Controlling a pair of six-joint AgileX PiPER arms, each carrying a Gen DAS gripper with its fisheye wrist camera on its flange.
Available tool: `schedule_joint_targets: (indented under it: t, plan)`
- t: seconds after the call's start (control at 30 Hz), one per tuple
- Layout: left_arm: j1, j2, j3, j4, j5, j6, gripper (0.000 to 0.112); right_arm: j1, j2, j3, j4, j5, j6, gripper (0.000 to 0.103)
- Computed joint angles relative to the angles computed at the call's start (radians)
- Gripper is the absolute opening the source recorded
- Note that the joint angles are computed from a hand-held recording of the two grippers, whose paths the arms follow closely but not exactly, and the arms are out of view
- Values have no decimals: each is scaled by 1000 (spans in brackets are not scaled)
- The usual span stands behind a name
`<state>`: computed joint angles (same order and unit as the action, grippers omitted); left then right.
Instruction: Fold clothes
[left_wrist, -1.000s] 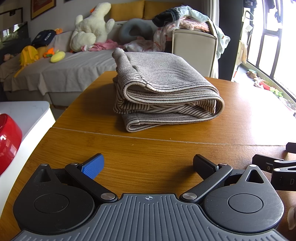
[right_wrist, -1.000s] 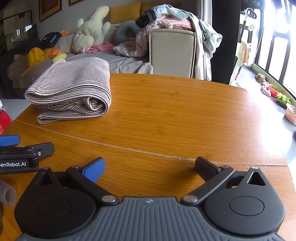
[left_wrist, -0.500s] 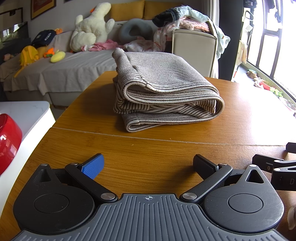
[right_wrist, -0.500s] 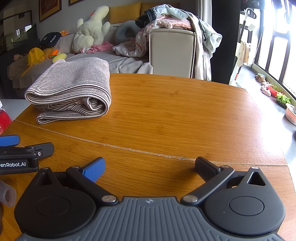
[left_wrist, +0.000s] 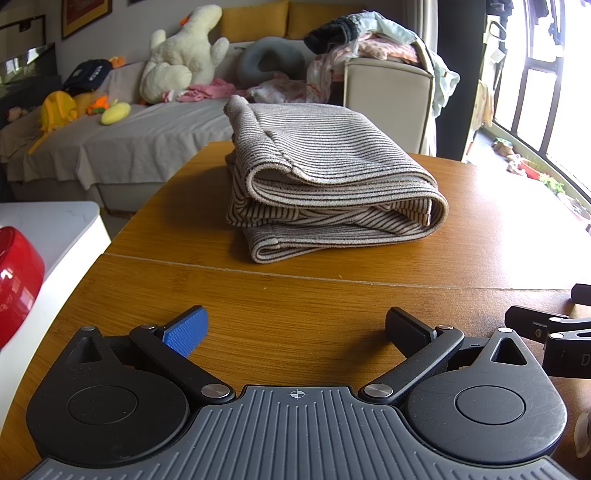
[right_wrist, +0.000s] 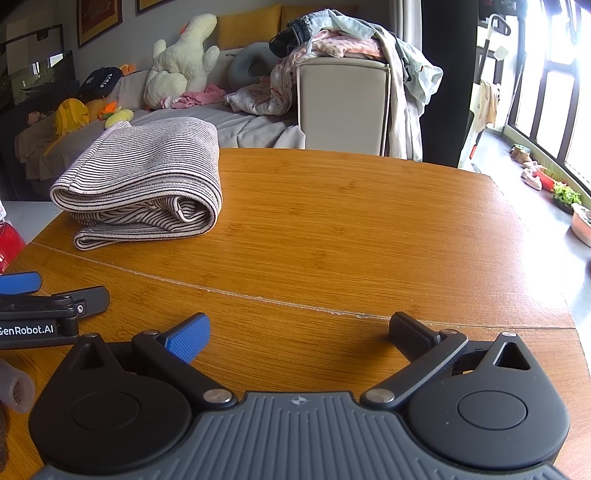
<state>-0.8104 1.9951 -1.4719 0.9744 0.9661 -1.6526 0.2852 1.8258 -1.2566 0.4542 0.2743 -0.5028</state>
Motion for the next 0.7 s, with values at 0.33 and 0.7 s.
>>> schedule_joint_targets:
  t: [0.33, 0.7]
  plan:
    - [-2, 1, -2, -1, 2, -1, 103, -4, 2, -1, 9, 1, -11, 103]
    - [-1, 0, 0, 0, 1, -1, 103, -8, 3, -1, 27, 1, -29, 103]
